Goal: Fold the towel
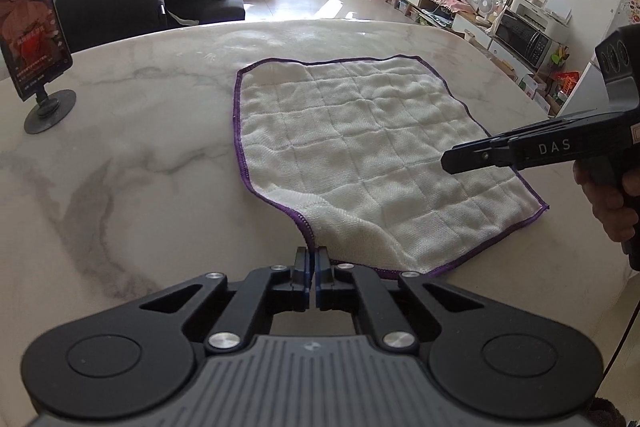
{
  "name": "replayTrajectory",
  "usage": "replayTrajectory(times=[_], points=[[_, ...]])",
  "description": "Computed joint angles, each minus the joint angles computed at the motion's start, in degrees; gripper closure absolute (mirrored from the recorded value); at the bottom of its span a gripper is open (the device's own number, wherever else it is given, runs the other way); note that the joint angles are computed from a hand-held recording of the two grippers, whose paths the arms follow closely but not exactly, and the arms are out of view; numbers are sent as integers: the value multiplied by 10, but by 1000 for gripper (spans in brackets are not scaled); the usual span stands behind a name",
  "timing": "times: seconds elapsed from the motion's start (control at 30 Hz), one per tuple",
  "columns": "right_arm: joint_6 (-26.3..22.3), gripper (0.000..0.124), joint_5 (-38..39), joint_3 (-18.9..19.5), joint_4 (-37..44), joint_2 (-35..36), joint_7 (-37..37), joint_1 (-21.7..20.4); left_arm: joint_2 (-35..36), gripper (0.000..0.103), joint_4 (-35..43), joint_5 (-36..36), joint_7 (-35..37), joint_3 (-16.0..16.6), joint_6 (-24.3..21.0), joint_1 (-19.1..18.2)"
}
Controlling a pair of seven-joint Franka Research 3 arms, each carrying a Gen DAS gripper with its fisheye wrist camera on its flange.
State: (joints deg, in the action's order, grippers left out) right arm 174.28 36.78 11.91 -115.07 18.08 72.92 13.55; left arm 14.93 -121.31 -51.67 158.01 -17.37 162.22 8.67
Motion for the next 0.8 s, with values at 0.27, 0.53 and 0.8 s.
replayTrajectory(times=[0.27,0.53,0.8], points=[[21,96,-55,-47,-43,-26,57,31,-17,86,-30,109,-82,25,20,-11],[45,93,-247,-179,-116,-72,222,131,-11,55,-18,-26,25,-36,51,28],[31,96,-314,-145,-160,-100,237,94,9,57,8,-66,63,-11,-32,3]])
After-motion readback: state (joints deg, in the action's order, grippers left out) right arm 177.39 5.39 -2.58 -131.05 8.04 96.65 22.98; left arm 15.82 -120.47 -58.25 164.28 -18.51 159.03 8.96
